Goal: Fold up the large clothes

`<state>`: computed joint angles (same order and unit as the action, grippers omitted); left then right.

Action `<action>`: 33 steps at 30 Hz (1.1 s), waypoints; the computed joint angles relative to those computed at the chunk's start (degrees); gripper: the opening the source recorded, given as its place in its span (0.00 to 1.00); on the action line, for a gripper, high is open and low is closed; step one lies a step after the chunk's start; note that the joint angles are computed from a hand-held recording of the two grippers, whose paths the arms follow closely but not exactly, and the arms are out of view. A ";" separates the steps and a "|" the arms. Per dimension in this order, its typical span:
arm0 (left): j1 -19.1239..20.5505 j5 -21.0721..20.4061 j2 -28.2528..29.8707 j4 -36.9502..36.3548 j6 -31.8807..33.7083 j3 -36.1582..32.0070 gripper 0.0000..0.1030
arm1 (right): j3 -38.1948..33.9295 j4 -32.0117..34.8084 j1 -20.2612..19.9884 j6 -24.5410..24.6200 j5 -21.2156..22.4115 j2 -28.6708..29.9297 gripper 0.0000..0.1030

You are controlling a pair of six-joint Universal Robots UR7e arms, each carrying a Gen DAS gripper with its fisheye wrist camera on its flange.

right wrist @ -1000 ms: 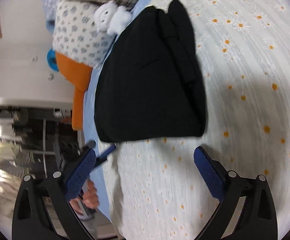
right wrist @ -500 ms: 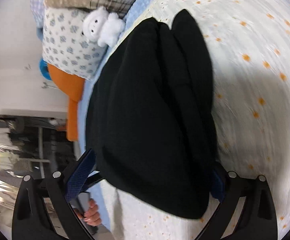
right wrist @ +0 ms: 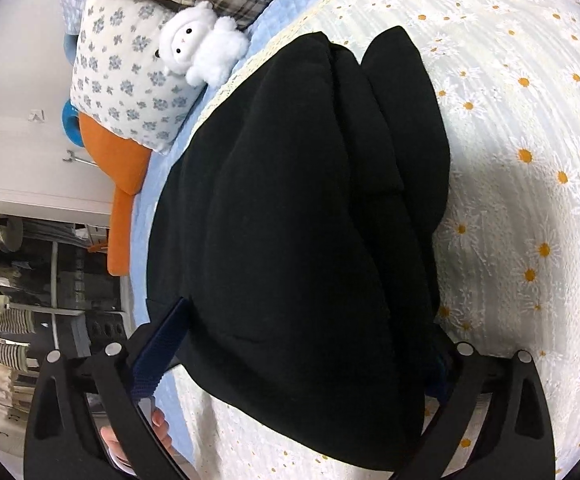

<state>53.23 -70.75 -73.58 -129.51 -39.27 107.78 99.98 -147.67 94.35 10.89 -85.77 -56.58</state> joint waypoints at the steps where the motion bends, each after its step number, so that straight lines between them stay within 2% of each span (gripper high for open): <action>1: -0.04 0.17 0.26 -0.30 0.55 -0.30 0.92 | -0.20 0.39 -0.05 0.06 0.13 0.03 0.96; 7: 1.86 -0.77 4.19 1.55 3.44 -5.71 0.97 | -1.93 3.34 -0.25 1.42 0.53 0.50 0.96; 11: -1.15 6.82 7.22 4.98 7.59 -9.05 0.96 | -2.77 4.99 0.02 1.56 -0.14 0.73 0.94; 12: -1.91 8.53 7.71 5.83 6.51 -9.23 0.95 | -2.85 5.14 0.14 2.45 -0.66 0.68 0.91; 13: -2.30 9.34 8.14 6.62 5.33 -9.55 0.85 | -3.01 5.36 0.41 2.98 -1.51 0.70 0.88; 14: -2.97 10.50 8.61 7.75 3.63 -9.86 0.75 | -3.28 5.86 1.06 3.24 -3.39 0.64 0.79; 15: -3.86 11.98 8.99 8.42 2.45 -10.12 0.71 | -2.98 5.37 1.40 2.86 -3.89 0.37 0.59; 16: -4.66 13.54 9.44 9.61 1.48 -10.63 0.62 | -2.41 4.25 1.67 2.41 -3.67 0.06 0.55; 17: -6.13 16.67 10.02 11.38 0.13 -11.19 0.51 | -1.88 2.35 2.91 1.25 -5.75 -0.22 0.50; 18: -7.49 19.76 10.30 12.14 -0.73 -11.18 0.45 | -2.07 1.53 4.21 -0.81 -8.17 -0.08 0.47; 19: -9.25 23.66 10.88 12.52 -1.09 -11.01 0.37 | -2.43 1.46 5.28 -1.74 -10.19 0.19 0.46; 21: -11.15 27.41 11.68 14.01 -0.81 -10.83 0.32 | -2.94 1.68 6.47 -1.28 -12.05 0.52 0.44; 23: -11.98 27.57 11.55 13.45 0.04 -10.41 0.30 | -2.64 1.01 7.35 -0.96 -12.88 0.18 0.42; 26: -12.00 23.52 8.21 6.08 2.20 -8.30 0.28 | -1.13 -1.90 8.51 -1.00 -12.20 -0.98 0.41; 27: -12.81 23.64 7.01 4.57 3.83 -7.73 0.28 | -0.47 -3.49 9.25 -1.28 -11.87 -1.53 0.41; 29: -14.66 25.68 5.55 5.33 5.63 -7.53 0.28 | -0.54 -4.00 10.89 -1.82 -11.57 -2.08 0.41; 33: -17.62 26.94 -1.22 9.14 2.73 -6.62 0.28 | -1.41 -4.69 15.89 -1.62 -10.83 -2.87 0.41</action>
